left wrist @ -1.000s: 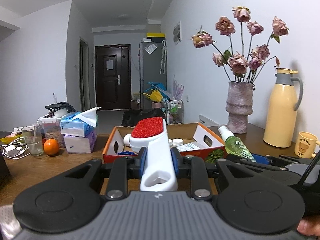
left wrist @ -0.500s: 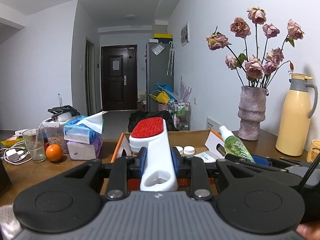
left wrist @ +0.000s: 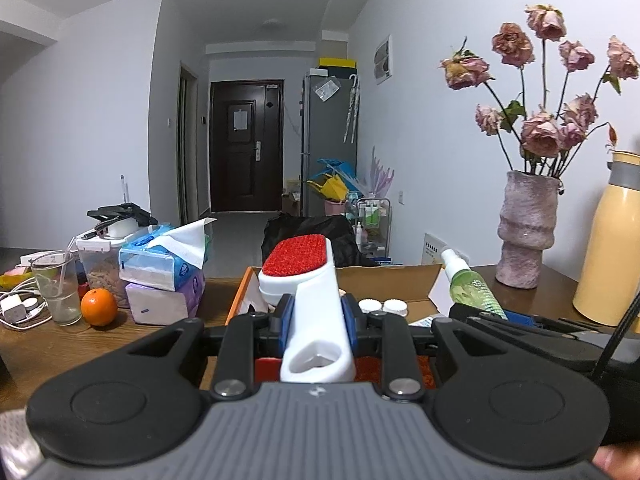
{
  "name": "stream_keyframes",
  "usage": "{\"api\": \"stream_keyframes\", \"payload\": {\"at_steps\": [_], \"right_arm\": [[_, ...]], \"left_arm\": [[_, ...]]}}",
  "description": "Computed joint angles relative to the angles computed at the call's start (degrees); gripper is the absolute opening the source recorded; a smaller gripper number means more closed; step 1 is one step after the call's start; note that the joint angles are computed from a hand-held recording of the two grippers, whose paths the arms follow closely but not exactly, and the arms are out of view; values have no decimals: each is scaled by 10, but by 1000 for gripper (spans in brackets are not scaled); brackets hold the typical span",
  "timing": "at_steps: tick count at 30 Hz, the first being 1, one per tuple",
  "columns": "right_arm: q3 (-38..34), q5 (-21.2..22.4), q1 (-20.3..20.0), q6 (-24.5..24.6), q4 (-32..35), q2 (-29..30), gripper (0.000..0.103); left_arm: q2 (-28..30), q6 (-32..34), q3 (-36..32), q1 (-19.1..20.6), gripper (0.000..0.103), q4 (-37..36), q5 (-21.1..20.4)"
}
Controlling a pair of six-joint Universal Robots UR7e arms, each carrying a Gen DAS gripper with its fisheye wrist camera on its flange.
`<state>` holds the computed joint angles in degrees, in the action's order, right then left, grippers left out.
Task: Organize rigid objects
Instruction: 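Carry the lint brush and spray bottle over the cardboard box with both tools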
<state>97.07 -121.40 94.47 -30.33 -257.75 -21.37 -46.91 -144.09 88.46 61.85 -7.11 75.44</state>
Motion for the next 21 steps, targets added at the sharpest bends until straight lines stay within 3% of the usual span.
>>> {"api": "stream_keyframes", "payload": {"at_steps": [21], "right_arm": [[-82, 27, -37, 11, 107, -9, 30]], "left_arm": [[117, 10, -171, 11, 26, 54, -11]]}}
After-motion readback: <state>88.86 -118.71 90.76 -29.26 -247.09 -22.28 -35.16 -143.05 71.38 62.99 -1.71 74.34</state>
